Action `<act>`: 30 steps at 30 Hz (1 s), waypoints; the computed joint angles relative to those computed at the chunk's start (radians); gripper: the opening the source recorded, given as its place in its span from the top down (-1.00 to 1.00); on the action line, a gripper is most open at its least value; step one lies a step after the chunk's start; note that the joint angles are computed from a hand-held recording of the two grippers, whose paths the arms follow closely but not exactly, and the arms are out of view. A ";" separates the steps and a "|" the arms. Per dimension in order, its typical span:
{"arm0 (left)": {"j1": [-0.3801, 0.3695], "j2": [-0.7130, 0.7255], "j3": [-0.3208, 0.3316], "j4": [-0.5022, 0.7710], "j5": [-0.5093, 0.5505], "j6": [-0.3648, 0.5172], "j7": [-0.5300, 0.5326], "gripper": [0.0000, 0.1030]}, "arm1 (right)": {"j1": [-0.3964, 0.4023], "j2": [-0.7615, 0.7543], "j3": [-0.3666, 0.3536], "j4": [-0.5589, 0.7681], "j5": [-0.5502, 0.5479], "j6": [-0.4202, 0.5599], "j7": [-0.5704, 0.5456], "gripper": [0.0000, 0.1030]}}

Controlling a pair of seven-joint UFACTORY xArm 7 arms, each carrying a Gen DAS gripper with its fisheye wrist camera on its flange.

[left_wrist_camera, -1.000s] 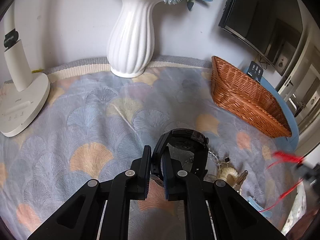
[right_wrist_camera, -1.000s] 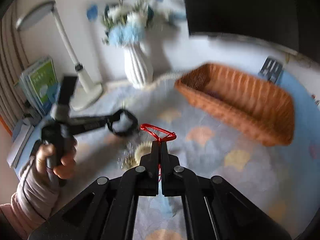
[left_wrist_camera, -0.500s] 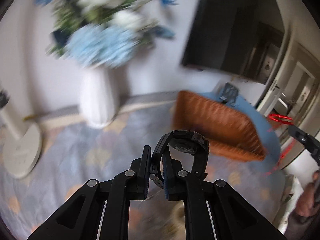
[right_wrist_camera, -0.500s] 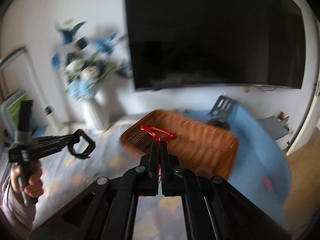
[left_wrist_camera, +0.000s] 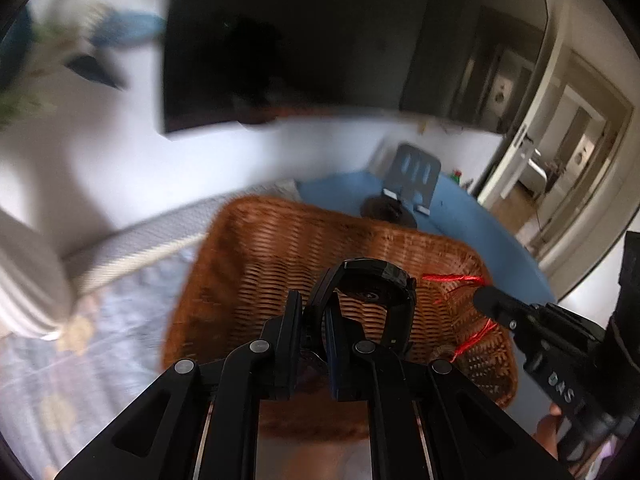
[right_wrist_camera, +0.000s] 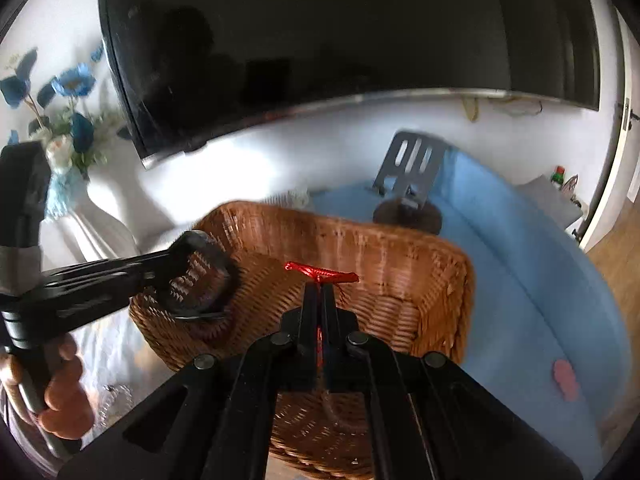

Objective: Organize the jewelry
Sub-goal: 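Carry the watch and red bracelet into the wicker basket and release both, then grasp the light blue hair clip with right gripper while left grasps the silver keychain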

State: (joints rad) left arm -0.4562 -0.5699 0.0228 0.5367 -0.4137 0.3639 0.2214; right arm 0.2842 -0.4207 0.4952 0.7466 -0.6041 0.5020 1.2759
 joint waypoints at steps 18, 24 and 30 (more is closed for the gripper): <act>0.074 -0.263 -0.015 -0.082 0.050 0.084 -0.062 0.06 | 0.064 -0.190 -0.007 -0.108 0.227 -0.109 -0.083 0.31; 0.183 -0.621 0.014 -0.174 0.141 0.319 -0.131 -0.06 | 0.104 -0.233 0.115 -0.093 0.276 -0.104 -0.059 -0.15; 0.341 -1.103 0.128 -0.268 0.264 0.656 -0.099 -0.06 | 0.054 -0.154 0.369 0.000 0.209 0.047 0.063 -0.17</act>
